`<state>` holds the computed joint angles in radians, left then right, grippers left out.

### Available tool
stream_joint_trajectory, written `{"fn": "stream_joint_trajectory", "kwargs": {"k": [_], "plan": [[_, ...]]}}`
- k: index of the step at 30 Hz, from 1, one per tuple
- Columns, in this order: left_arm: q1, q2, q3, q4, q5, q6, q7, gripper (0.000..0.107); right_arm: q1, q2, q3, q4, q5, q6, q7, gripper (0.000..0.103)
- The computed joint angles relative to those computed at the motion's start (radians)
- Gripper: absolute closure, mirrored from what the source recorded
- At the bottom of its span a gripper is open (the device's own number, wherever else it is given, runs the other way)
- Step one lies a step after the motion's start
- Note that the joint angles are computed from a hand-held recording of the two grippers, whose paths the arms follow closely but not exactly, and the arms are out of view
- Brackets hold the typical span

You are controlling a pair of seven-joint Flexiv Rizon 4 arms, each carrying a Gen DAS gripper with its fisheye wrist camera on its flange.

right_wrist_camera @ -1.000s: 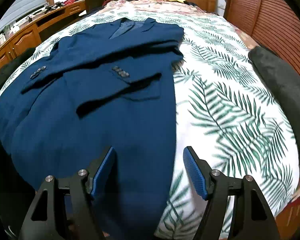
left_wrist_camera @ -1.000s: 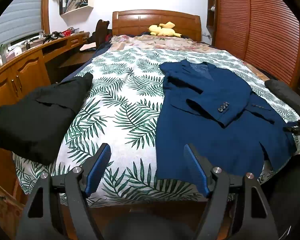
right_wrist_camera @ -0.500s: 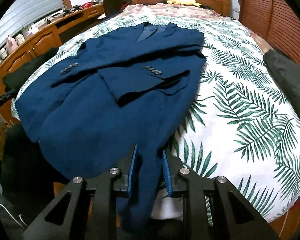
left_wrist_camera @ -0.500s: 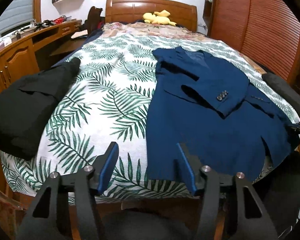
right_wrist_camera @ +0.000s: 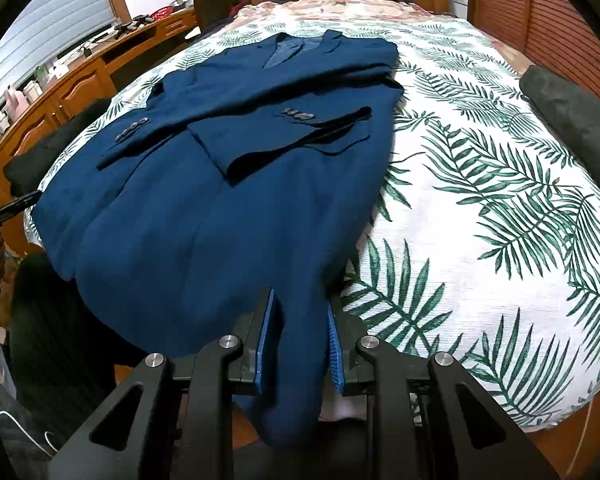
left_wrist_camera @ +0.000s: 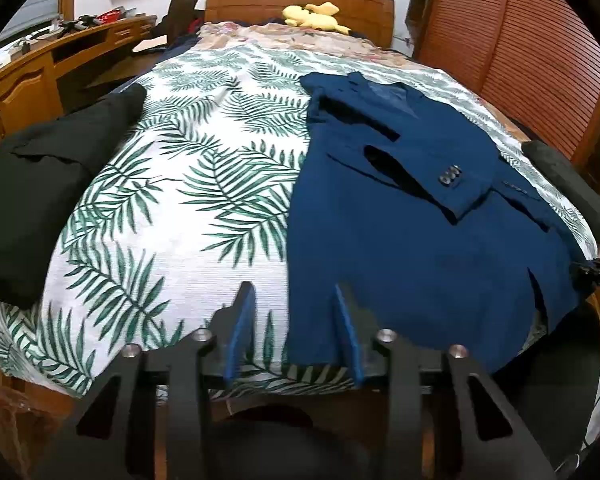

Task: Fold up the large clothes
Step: 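Close both tools on the blazer hem and lift it up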

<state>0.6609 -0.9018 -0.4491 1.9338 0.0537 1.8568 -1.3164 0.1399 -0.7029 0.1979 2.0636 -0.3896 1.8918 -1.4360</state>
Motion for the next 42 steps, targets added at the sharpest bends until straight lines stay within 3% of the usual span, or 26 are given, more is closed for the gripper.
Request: {"fn": "stream_joint_trajectory", "kwargs": {"k": [16,20,21,23,25,28,31,34,42], "plan": [[-0.029,-0.004,0.016,-0.015,-0.039,-0.021,0.003,0.068,0.033,-0.017,-0.012,-0.022,0.023,-0.018,-0.007,0.071],[0.013,-0.018,-0.033,-0.009,-0.009,-0.034,0.03,0.088,0.035,-0.018,-0.012,-0.022,0.024,-0.018,-0.01,0.07],[0.015,-0.015,-0.036,-0.009,-0.002,-0.048,0.046,0.099,0.012,-0.021,0.01,-0.025,0.011,-0.023,-0.01,0.077],[0.037,-0.01,-0.064,-0.002,0.002,-0.067,0.072,0.103,-0.061,-0.029,0.083,-0.035,-0.036,-0.039,-0.013,0.094],[0.084,-0.001,-0.124,0.022,0.015,-0.056,0.096,0.104,-0.1,-0.021,0.119,-0.035,-0.064,-0.033,-0.024,0.099],[0.154,0.031,-0.217,0.065,0.06,0.003,0.096,0.104,-0.233,-0.031,0.249,-0.033,-0.145,0.033,-0.008,0.1],[0.158,0.108,-0.236,0.079,0.086,0.04,0.069,0.104,-0.23,0.004,0.241,-0.018,-0.166,0.14,0.018,0.1],[0.196,0.161,-0.302,0.064,0.125,0.047,0.037,0.104,-0.232,0.039,0.24,-0.016,-0.196,0.216,0.058,0.1],[0.206,0.273,-0.381,0.004,0.173,0.062,-0.026,0.104,-0.234,0.18,0.197,0.022,-0.262,0.381,0.147,0.1]]}}
